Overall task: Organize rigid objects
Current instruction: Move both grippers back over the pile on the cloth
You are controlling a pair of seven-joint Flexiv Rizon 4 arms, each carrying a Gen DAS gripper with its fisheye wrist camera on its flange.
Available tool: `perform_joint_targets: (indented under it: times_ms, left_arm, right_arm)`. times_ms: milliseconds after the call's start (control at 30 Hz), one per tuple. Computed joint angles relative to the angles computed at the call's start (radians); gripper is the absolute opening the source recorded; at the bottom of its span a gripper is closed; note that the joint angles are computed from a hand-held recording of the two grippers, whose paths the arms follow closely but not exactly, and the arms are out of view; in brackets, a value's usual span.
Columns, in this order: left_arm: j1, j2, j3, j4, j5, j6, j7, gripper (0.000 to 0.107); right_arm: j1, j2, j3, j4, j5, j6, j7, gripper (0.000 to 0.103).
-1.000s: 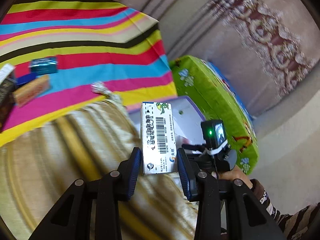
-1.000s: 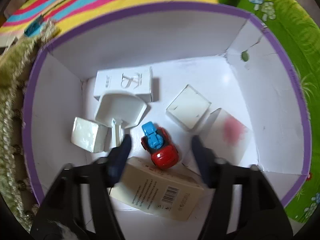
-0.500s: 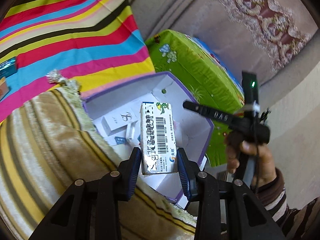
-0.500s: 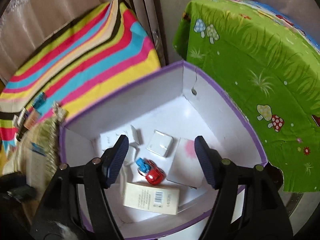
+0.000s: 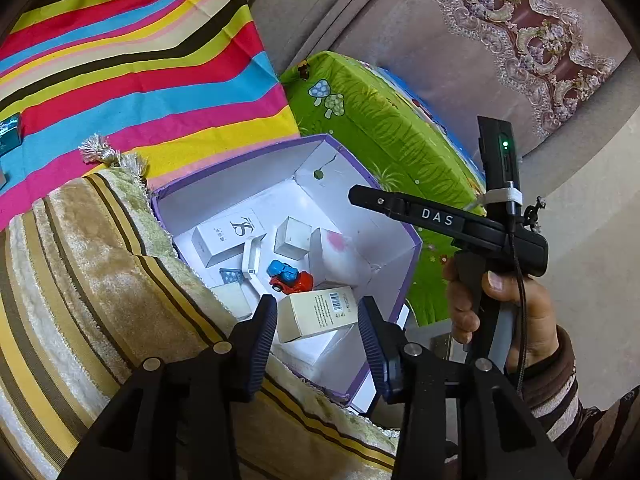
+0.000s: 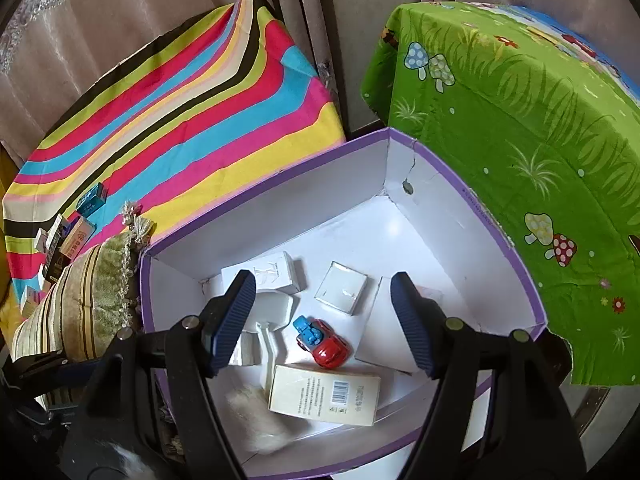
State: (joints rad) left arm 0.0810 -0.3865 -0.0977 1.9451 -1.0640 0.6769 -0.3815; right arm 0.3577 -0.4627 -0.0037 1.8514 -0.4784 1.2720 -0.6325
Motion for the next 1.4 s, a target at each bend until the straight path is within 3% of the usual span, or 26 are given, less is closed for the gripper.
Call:
perform_joint_targets:
  times_ms: [367, 533, 633, 900, 1167, 1233, 1400]
  left_arm:
    - [0.012, 0.01, 0.004, 0.009, -0.057, -0.026, 0.012, 0.046]
    - [0.014, 0.03, 0.016, 0.027, -0.104, 0.002, 0.018, 0.053]
    - [0.013, 0.049, 0.027, 0.045, -0.145, 0.058, 0.031, 0.061]
    - [0.045, 0.06, 0.062, 0.053, -0.203, 0.174, 0.018, 0.062]
    - [0.106, 0.055, 0.097, 0.061, -0.253, 0.341, -0.03, 0.062]
    - [0.126, 0.043, 0.107, 0.055, -0.248, 0.381, -0.062, 0.07]
    - [0.167, 0.019, 0.107, 0.047, -0.255, 0.486, -0.104, 0.077]
  right_arm:
    - [0.014, -0.007, 0.015, -0.024, 0.005, -0.016, -0.021, 0.073]
    - [0.028, -0.02, 0.034, -0.049, 0.015, -0.024, -0.04, 0.073]
    - [0.037, -0.034, 0.052, -0.075, 0.028, -0.032, -0.063, 0.073]
    - [0.06, -0.102, 0.113, -0.205, 0.103, -0.069, -0.169, 0.073]
    - [0.094, -0.212, 0.176, -0.424, 0.193, -0.162, -0.324, 0.073]
    - [0.111, -0.242, 0.18, -0.482, 0.203, -0.187, -0.361, 0.073]
    - [0.153, -0.304, 0.178, -0.598, 0.222, -0.251, -0.431, 0.073]
